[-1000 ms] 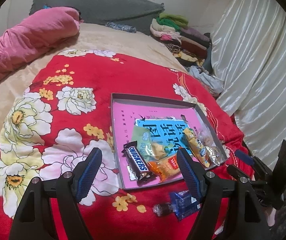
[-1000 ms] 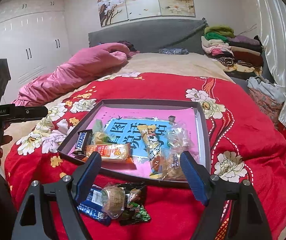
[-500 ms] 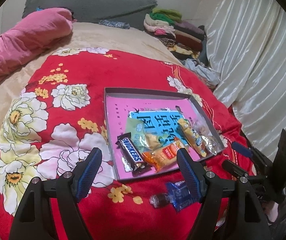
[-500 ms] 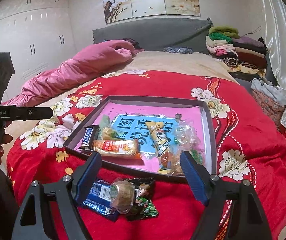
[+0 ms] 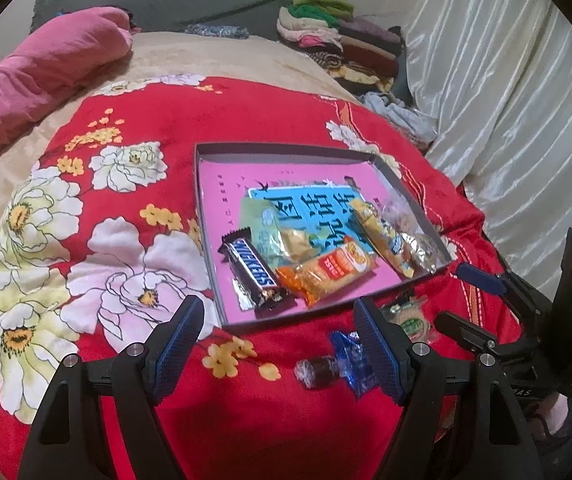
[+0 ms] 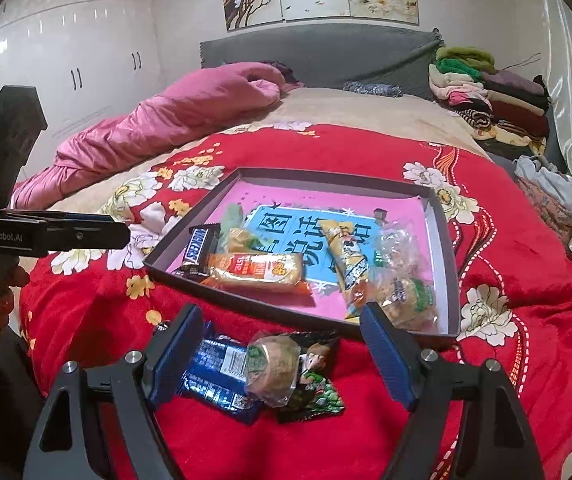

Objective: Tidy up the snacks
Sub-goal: 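Withdraw both open grippers from the tray toward the remaining snacks, then move the left gripper to the dark wrapped chocolate while the right reaches the round green-label pastry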

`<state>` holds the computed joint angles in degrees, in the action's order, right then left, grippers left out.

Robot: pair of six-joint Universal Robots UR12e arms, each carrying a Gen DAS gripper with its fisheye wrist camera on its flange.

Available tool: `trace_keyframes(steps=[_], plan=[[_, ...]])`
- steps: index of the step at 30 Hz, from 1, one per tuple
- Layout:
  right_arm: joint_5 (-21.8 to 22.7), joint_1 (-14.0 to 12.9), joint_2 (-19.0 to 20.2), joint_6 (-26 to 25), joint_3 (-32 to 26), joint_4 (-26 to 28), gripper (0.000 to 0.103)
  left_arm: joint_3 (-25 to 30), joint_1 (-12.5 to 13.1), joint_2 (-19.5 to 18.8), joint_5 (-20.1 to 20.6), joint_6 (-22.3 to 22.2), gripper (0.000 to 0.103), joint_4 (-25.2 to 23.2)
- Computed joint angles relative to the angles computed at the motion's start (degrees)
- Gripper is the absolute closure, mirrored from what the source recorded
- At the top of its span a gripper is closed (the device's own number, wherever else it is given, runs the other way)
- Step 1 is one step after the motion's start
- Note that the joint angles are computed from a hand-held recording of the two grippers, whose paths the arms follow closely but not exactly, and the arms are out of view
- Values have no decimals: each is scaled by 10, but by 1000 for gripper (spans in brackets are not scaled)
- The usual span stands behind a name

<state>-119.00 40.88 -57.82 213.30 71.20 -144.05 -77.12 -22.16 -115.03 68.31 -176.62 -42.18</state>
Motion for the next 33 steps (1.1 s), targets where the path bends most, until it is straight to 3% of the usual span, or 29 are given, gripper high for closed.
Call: trace_keyframes(steps=[18, 33], plan=[[38, 0, 8, -18, -13, 45, 23, -3, -15, -1, 14, 39, 25, -53], [41, 0, 14, -40, -19, 70, 23, -7, -23, -3, 20, 55, 25, -88]])
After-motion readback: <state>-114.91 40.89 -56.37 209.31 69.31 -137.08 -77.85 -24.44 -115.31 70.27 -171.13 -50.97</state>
